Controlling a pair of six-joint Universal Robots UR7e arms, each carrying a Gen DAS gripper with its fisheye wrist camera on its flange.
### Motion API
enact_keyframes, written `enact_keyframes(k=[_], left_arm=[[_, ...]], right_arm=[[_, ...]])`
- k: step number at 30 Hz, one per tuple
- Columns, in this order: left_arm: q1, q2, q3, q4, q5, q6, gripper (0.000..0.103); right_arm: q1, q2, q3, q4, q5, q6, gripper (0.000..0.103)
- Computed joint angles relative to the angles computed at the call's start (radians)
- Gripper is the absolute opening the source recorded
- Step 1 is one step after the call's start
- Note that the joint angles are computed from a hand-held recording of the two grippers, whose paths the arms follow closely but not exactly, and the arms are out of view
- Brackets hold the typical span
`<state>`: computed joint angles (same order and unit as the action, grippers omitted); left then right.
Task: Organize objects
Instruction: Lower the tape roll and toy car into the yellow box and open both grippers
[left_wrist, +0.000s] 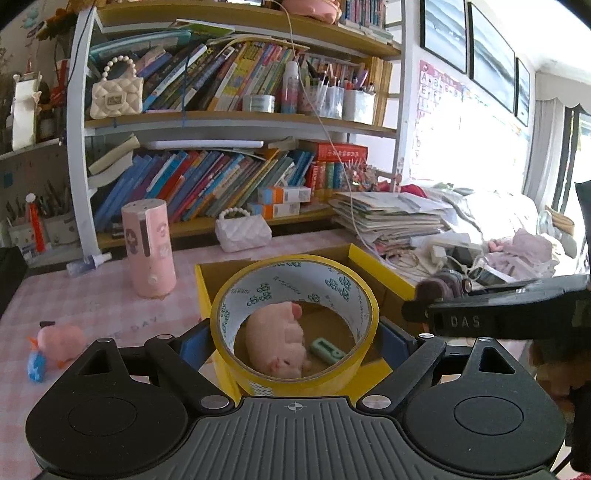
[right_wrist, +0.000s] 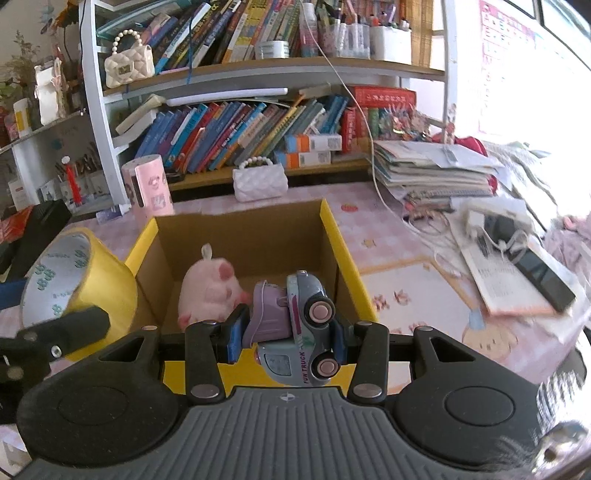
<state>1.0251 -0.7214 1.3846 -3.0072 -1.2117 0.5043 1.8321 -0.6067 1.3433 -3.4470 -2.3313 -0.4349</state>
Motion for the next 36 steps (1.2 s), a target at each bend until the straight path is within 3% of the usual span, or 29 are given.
enact_keyframes(k=[20,31,36], left_arm=[[-0.008,0.174,-0.207,0.104,0.141,0.013,0.091],[-0.002,0.213,-0.265,0.168,0.185,0.003,0.092],[-0.005,0.225,-0.269,0.159,0.2,0.053,0.092]], right_arm=[[-0.09,0.072,-0.261,0.32,0.191,-0.029,0.042],[-0.116,0.123,-0.386,0.523,0.225,-0.026,0.042],[-0.122,0.134,-0.421,0.58,0.228,-0.011,0.042]])
